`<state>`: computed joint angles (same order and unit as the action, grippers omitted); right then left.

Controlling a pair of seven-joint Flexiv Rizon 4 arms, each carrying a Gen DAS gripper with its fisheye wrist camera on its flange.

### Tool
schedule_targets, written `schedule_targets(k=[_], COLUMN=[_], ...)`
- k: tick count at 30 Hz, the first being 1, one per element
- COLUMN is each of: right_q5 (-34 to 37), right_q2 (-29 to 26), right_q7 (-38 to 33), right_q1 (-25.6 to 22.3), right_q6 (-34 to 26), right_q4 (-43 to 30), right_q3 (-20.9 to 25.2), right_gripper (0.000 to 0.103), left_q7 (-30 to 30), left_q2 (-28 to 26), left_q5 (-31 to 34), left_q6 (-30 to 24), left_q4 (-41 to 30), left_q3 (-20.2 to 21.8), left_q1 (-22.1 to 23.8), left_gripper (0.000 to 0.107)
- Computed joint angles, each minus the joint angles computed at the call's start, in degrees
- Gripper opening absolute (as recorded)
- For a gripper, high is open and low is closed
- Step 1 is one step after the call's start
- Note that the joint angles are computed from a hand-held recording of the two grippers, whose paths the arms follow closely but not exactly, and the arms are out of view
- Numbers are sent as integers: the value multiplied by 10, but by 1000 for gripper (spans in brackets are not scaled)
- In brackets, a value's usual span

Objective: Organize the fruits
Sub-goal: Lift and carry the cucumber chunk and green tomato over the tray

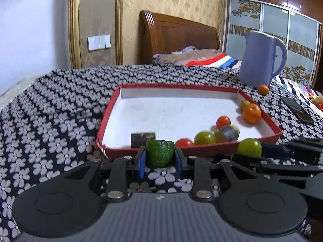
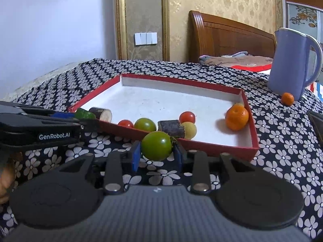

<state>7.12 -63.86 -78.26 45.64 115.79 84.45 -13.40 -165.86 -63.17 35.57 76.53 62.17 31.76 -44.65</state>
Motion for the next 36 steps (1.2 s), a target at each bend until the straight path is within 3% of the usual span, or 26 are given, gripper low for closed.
schedule_targets(k=[12,36], right_q5=[68,25], right_q2=[0,-24], right_q7=[11,89], right_q1=[29,14], right_q6=[-2,-55], right_q4=[-28,-96], right_q3=[-56,-99], right_gripper=[32,32], left_q7=[-9,50], left_q2=[11,-13], left_q5=[28,40], left_q6=[-34,-89], left_q4=[-34,-123], left_q3=[-8,-74], left_q1=[12,64], left_gripper=[28,28])
